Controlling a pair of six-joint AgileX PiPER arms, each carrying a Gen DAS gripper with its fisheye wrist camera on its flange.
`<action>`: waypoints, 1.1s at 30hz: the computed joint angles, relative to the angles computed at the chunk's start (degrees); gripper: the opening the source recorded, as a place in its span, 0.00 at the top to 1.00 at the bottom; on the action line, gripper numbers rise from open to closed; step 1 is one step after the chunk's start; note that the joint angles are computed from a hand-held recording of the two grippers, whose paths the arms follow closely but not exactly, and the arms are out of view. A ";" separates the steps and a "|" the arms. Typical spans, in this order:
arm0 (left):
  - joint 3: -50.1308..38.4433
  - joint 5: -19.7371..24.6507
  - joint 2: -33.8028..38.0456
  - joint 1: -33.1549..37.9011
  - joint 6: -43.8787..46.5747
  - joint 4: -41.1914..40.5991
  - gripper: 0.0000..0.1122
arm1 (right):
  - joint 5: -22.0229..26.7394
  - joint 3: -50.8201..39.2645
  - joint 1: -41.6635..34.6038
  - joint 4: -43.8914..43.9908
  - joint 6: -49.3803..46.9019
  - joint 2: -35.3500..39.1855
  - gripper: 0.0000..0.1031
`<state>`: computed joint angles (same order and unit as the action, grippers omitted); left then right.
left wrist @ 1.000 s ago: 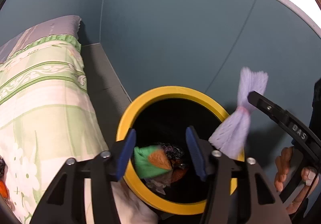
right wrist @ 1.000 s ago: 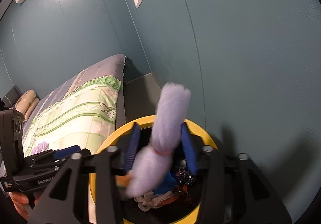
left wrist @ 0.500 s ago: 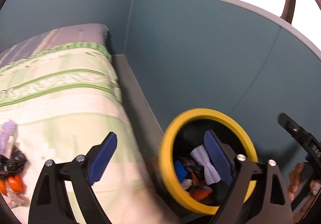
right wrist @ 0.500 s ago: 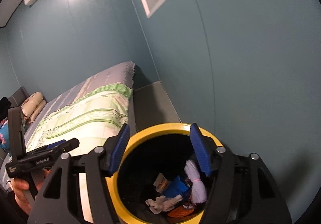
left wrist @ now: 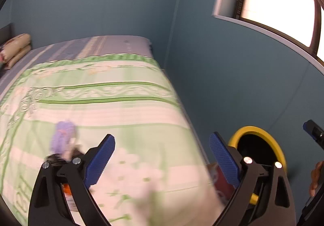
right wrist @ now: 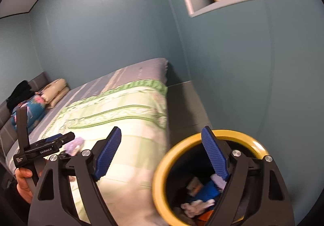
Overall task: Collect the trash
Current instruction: 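Move both open tools back to the trash pile on the bed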
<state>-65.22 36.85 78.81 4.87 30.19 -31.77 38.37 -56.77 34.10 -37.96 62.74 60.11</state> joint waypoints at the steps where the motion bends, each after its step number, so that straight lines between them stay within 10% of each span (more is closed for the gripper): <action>1: 0.15 0.77 -0.36 2.69 2.22 -1.25 0.19 | 0.23 -1.47 1.47 -0.71 0.69 1.63 0.24; 20: -2.13 13.87 7.89 41.55 34.08 -16.50 0.19 | -0.59 -36.65 9.76 20.51 -19.79 36.05 0.17; 33: -3.34 18.17 17.53 47.23 43.48 -18.32 0.19 | 14.77 -77.02 9.87 39.50 -36.08 67.25 0.17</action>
